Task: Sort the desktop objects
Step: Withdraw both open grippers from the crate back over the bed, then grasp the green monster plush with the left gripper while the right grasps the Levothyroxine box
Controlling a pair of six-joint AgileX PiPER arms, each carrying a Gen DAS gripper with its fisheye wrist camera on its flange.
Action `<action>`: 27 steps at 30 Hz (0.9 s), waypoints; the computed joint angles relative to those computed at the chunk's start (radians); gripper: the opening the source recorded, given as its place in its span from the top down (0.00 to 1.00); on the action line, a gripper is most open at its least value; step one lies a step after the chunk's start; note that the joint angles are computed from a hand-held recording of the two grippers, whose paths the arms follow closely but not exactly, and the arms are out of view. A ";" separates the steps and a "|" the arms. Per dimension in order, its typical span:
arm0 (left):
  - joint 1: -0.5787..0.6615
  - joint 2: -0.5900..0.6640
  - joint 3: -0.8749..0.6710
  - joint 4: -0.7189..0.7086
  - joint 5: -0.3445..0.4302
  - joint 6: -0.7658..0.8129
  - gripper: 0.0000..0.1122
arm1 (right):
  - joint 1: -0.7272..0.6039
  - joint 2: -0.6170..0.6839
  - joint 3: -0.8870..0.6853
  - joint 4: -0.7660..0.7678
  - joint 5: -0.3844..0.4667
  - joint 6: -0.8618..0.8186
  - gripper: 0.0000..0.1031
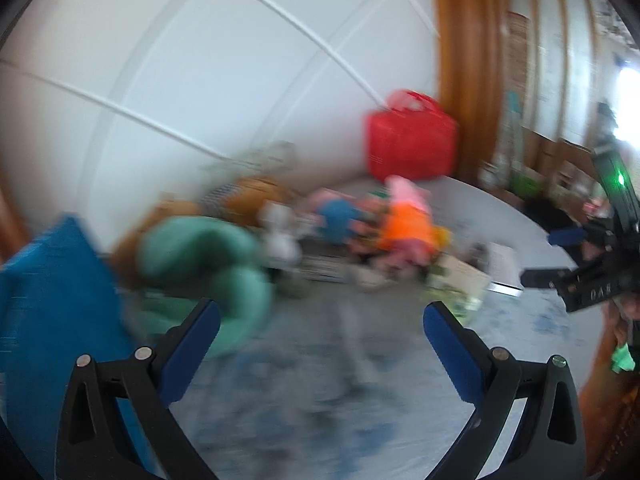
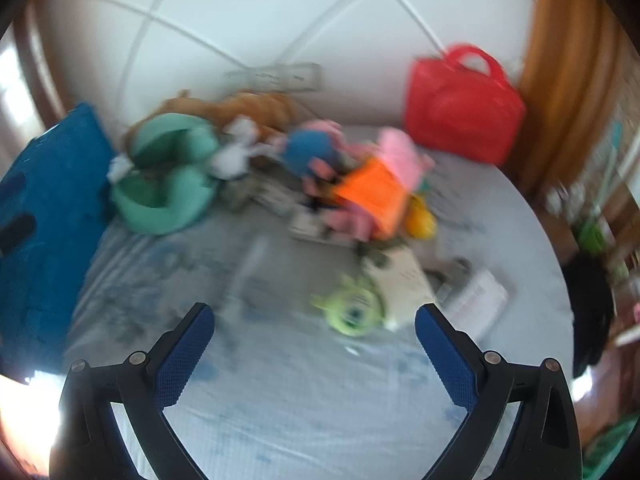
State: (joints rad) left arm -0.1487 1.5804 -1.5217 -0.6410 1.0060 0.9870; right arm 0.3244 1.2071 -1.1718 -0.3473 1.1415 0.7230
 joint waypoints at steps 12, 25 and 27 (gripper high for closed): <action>-0.555 0.301 0.127 0.093 -0.399 -0.127 0.08 | -0.718 -0.219 0.359 0.307 -0.102 -0.591 0.01; -0.643 0.597 -0.088 0.313 -0.384 -0.322 0.45 | -1.085 -0.045 0.490 0.495 -0.299 -0.949 0.01; -0.635 0.595 -0.081 0.287 -0.383 -0.300 0.46 | -1.078 -0.010 0.482 0.498 -0.324 -0.950 0.01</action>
State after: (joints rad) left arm -0.7839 2.1750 -1.6026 -0.3541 0.6228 0.6872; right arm -0.7538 1.1969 -0.6893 0.1504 0.8180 -0.2268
